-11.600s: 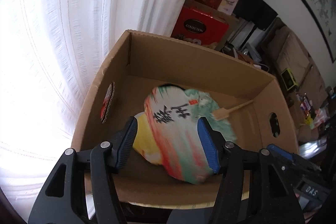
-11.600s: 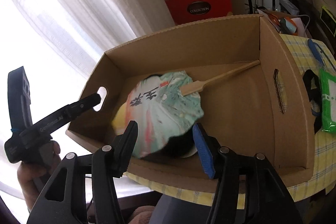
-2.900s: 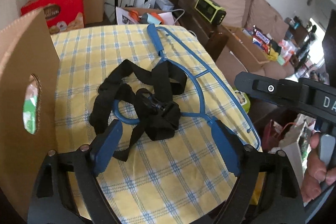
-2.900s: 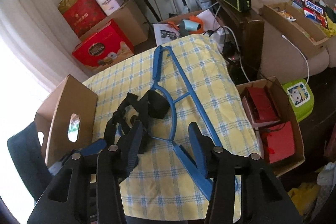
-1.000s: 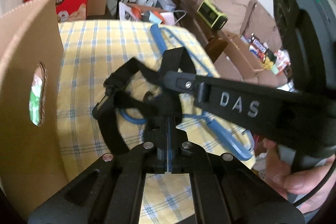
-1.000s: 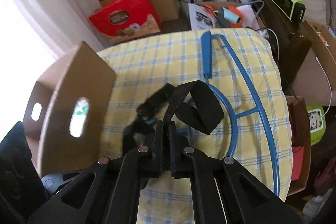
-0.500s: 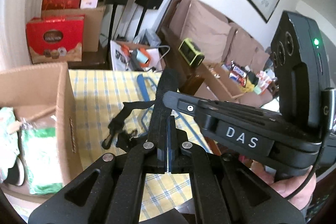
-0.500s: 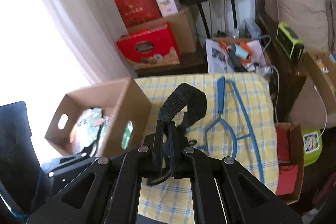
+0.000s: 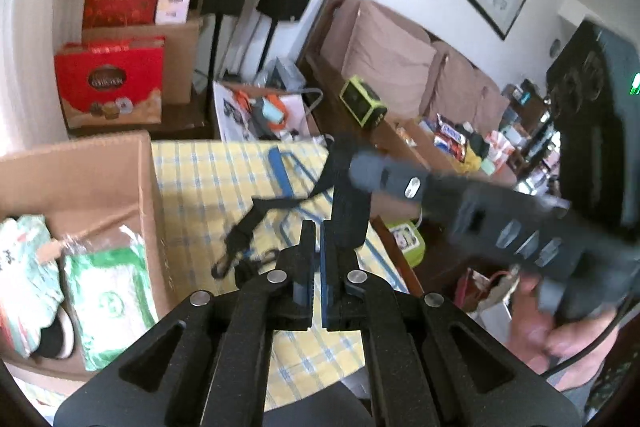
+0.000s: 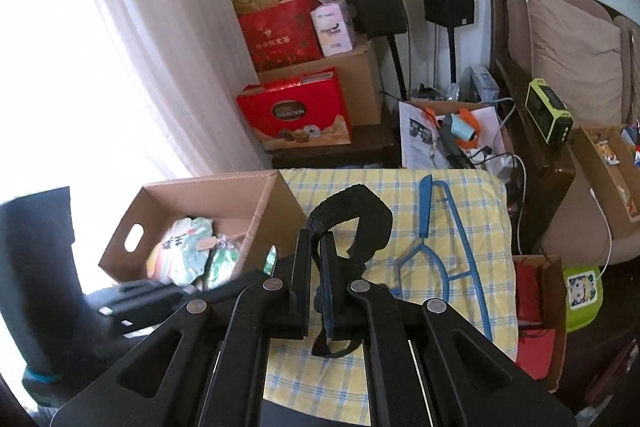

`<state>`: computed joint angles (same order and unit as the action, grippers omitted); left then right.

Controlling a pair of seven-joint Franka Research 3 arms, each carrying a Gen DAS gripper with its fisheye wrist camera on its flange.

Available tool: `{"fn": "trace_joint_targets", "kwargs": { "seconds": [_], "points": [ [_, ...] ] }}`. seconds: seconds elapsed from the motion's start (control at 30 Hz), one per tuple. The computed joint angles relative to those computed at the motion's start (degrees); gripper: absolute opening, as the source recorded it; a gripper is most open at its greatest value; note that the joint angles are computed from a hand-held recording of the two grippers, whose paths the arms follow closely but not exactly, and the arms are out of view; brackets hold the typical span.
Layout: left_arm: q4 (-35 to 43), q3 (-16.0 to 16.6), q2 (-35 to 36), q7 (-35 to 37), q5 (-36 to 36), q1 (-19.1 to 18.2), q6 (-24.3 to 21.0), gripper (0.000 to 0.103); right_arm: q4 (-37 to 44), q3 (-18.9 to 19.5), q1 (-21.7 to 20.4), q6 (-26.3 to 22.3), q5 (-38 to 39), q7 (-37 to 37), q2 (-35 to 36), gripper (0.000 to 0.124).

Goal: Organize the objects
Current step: 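Lift the black strap harness off the table with the right gripper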

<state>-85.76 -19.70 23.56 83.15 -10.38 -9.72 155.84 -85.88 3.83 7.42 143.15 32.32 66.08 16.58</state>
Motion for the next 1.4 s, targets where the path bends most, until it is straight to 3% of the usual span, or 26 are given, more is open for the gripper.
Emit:
{"fn": "trace_joint_targets", "kwargs": {
  "seconds": [0.07, 0.13, 0.27, 0.57, 0.7, 0.77, 0.83, 0.87, 0.9, 1.0, 1.03, 1.13, 1.2, 1.23, 1.4],
  "points": [
    [-0.9, 0.4, -0.1, 0.0, 1.1, -0.5, -0.4, 0.027, 0.2, -0.2, 0.1, 0.3, -0.4, -0.1, -0.5, 0.003],
    [-1.9, 0.3, -0.1, 0.8, 1.7, -0.7, 0.2, 0.040, 0.5, -0.4, 0.2, 0.8, -1.2, 0.0, -1.0, 0.003],
    [-2.1, 0.6, 0.9, 0.2, 3.5, -1.9, 0.1, 0.056, 0.6, -0.8, 0.1, 1.1, -2.1, 0.3, -1.8, 0.003],
    [-1.1, 5.8, 5.7, -8.3, 15.4, -7.9, 1.1, 0.064, -2.4, -1.1, -1.4, 1.7, 0.8, -1.7, -3.7, 0.003],
    [-1.4, 7.2, 7.1, -12.0, 19.8, -8.5, 5.4, 0.066, -4.1, -1.4, -2.2, 2.1, 2.5, -3.5, -5.5, 0.003],
    [-1.1, 7.7, 7.8, -13.2, 21.5, -8.7, 8.2, 0.073, -5.0, -1.5, -2.5, 2.3, 3.5, -4.5, -6.5, 0.003],
    [0.2, 10.4, 9.0, -16.4, 24.8, -10.8, 10.6, 0.076, -5.7, -1.8, -2.6, 2.2, 4.2, -5.3, -7.3, 0.003],
    [1.1, 10.3, 9.7, -16.9, 25.8, -10.8, 11.0, 0.076, -5.9, -1.9, -2.6, 2.2, 4.2, -5.4, -7.5, 0.003],
    [2.2, 8.2, 10.7, -14.9, 25.3, -9.4, 10.9, 0.076, -5.9, -2.1, -2.5, 2.2, 4.1, -5.4, -7.6, 0.003],
    [0.9, -1.7, 11.6, -6.2, 20.6, -2.3, 13.4, 0.077, -5.5, -2.5, -2.6, 1.8, 3.4, -4.8, -7.3, 0.003],
    [0.1, -4.0, 11.7, -2.4, 18.3, -0.9, 14.6, 0.081, -5.3, -2.5, -2.6, 1.7, 3.3, -4.8, -7.2, 0.003],
    [0.5, -2.5, 11.8, -2.1, 19.2, -2.5, 15.3, 0.085, -5.1, -2.5, -3.1, 0.7, 4.5, -5.7, -7.3, 0.003],
    [1.6, -4.9, 12.9, 0.6, 17.8, -1.2, 15.2, 0.085, -5.6, -2.4, -3.2, 0.5, 5.3, -6.3, -7.8, 0.003],
    [2.4, -4.4, 13.4, 0.8, 17.6, -1.8, 14.9, 0.085, -6.0, -2.4, -3.1, 0.7, 5.3, -6.5, -8.3, 0.003],
    [9.8, 2.7, 16.7, -3.4, 19.1, -7.3, 11.8, 0.085, -8.0, -2.7, -2.9, 1.3, 6.7, -8.0, -10.2, 0.003]
  ]
}}
